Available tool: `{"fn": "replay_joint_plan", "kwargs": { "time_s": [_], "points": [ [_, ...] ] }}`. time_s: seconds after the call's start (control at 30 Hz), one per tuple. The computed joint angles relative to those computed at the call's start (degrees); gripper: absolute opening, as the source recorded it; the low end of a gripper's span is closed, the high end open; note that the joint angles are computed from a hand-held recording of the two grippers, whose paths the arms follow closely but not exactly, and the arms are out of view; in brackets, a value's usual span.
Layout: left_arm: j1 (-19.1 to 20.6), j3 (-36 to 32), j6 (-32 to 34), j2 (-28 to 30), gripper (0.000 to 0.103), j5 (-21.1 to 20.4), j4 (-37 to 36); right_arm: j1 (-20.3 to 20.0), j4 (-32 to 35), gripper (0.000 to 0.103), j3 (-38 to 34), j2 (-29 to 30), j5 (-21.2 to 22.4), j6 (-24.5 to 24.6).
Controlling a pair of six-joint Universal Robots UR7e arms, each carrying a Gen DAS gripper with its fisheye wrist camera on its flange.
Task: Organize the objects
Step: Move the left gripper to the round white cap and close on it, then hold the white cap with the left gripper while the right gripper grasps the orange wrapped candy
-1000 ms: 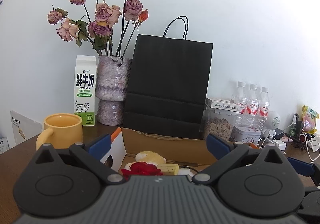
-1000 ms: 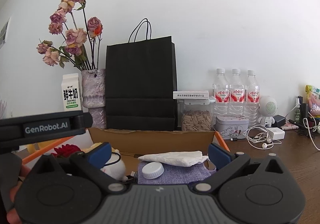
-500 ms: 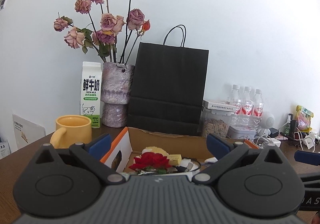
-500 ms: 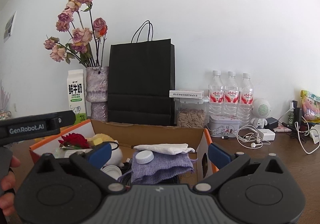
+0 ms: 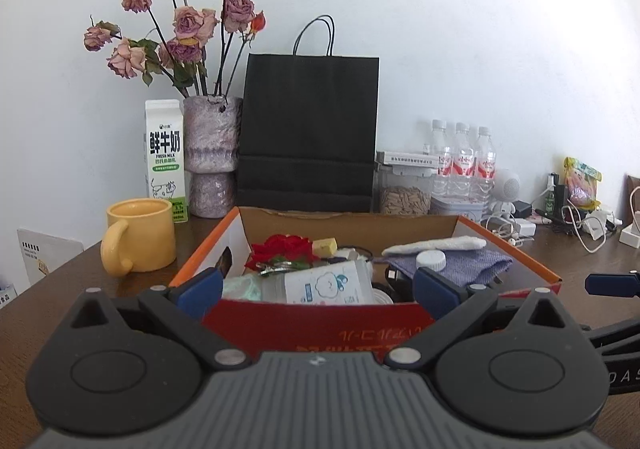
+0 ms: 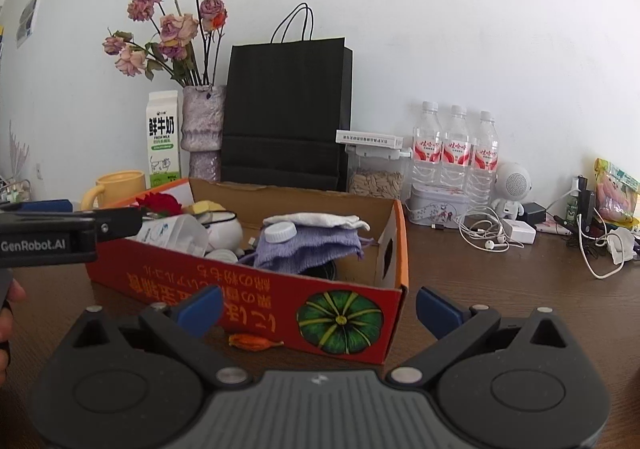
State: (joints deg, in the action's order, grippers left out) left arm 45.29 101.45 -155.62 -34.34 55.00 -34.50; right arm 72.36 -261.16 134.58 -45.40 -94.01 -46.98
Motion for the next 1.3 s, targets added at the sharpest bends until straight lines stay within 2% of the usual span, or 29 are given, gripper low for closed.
{"fn": "replay_joint_plan", "kwargs": {
  "time_s": [0.17,0.33,0.47,0.53,0.63,0.67,0.7,0.73,0.77,1.03,1.3],
  "points": [
    [0.07,-3.64,-2.29,1.79,0.103,0.66,10.02,-0.73,0.49,0.103,1.14,-0.21,-1.01,-0.25],
    [-0.28,-7.77,-4.07,4.57,0.102,0.45,18.99,-0.52,1.79,0.103,0.61,-0.63,-3.89,1.2],
    [0.04,-12.79,-8.16,7.6,0.102,-0.18,27.08,-0.43,2.5,0.103,0.02,-0.86,-5.38,2.15],
    [0.12,-14.41,-9.35,8.66,0.097,-0.29,29.54,-0.44,2.45,0.103,-0.03,-0.82,-5.32,2.02],
    [0.18,-16.93,-10.94,10.2,0.079,-0.1,32.77,-0.35,2.33,0.103,-0.11,-0.59,-5.28,1.64],
    [0.29,-17.73,-11.26,10.64,0.064,0.58,34.0,-0.28,2.35,0.103,-0.16,-0.53,-5.33,1.52],
    [0.39,-18.71,-11.45,11.17,0.045,1.25,35.53,-0.26,2.35,0.103,-0.18,-0.47,-5.33,1.42],
    [0.29,-19.04,-11.18,11.43,0.04,1.54,35.85,-0.25,2.33,0.103,-0.15,-0.44,-5.23,1.32],
    [0.2,-18.8,-10.84,11.37,0.029,1.89,35.39,-0.2,2.34,0.103,-0.12,-0.42,-5.12,1.27],
    [0.17,-16.74,-10.59,9.84,0.029,0.85,31.9,0.02,4.22,0.103,-0.18,-0.47,-4.9,0.59],
    [0.48,-13.21,-10.01,6.41,0.029,1.06,27.43,0.86,9.13,0.1,-0.72,-0.97,-5.18,1.42]
  ]
}}
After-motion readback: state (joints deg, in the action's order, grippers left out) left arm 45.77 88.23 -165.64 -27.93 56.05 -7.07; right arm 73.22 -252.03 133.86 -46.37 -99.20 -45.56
